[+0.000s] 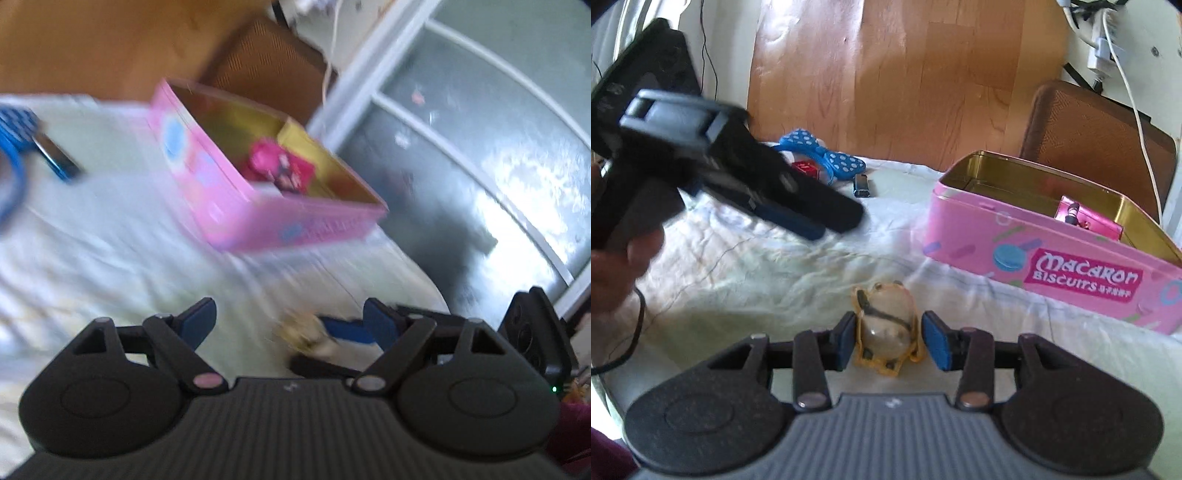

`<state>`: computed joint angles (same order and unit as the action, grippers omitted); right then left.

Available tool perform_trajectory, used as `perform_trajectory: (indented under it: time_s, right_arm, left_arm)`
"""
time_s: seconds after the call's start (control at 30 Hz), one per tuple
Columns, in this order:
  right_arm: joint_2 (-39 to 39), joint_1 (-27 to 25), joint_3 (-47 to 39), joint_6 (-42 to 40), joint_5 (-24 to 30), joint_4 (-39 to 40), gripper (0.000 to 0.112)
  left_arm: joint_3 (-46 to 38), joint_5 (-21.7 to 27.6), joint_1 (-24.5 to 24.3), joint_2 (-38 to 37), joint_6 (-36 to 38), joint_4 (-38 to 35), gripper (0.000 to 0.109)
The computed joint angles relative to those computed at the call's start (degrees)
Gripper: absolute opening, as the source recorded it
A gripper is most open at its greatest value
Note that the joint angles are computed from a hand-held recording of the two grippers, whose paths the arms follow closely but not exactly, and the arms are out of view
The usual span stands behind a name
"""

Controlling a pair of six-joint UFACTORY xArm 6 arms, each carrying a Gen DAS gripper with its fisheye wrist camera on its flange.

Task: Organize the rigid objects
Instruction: 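Carry the gold piggy into the pink tin and open the right gripper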

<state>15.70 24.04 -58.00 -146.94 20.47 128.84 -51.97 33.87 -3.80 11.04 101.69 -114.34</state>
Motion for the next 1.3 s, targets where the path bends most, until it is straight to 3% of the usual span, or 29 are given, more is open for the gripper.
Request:
perform_trajectory:
  time_s: [0.1,0.23,0.3,0.43,0.7,0.83,1.07,1.1,1.2,1.3]
  right_arm:
    - [0.8,-0.9,0.1,2.6,1.8,-2.5,0.041]
    - [1.8,-2.3,-0.2,10.6,4.7,-8.9,0.042]
    - [1.7,-2.8,0.0,11.2,5.7,-9.5,0.041]
    - [0.1,-3.9,1.5,2.2,8.6,-1.7,0.041]
    - [1.0,-6.1,-4.6,-14.9,13.2,13.0,0.04]
    - [7.3,-6.5,-14.5,-11.9,11.2,13.3,0.041]
    - [17.3,-5.7,-28.4,-5.5,3.8,12.1,0.041]
    - [18.4,-5.7,-29.7,-6.4,3.2,13.5,0.045]
    - [19.2,-6.2,-30.7,-5.8,3.1,16.3,0.051]
    - [16.5,-7.2,-26.0,-4.3,6.8,17.1,0.055]
  left_arm:
    - [-2.0,-2.6,-2.8,2.0,-2.4,1.9,0.088]
    - [-3.8,-5.2,-4.8,4.0,-8.7,6.8,0.071]
    - [-4.2,-7.0,-5.9,4.2,-6.5,4.6,0.069]
    - [-4.8,-7.7,-6.3,3.2,-7.8,4.6,0.067]
    - [-15.0,-13.7,-8.4,4.2,0.9,-1.0,0.067]
    - [-23.1,-16.9,-9.2,9.4,2.9,-2.0,0.067]
    - [-32.2,-18.9,-8.7,17.7,-7.3,5.8,0.067]
    - [-33.2,-20.0,-9.0,18.6,-8.1,6.3,0.067]
    - [-34.1,-23.1,-9.5,19.1,-6.8,4.7,0.067]
    - [-29.7,-20.0,-8.0,15.6,-1.0,-0.7,0.071]
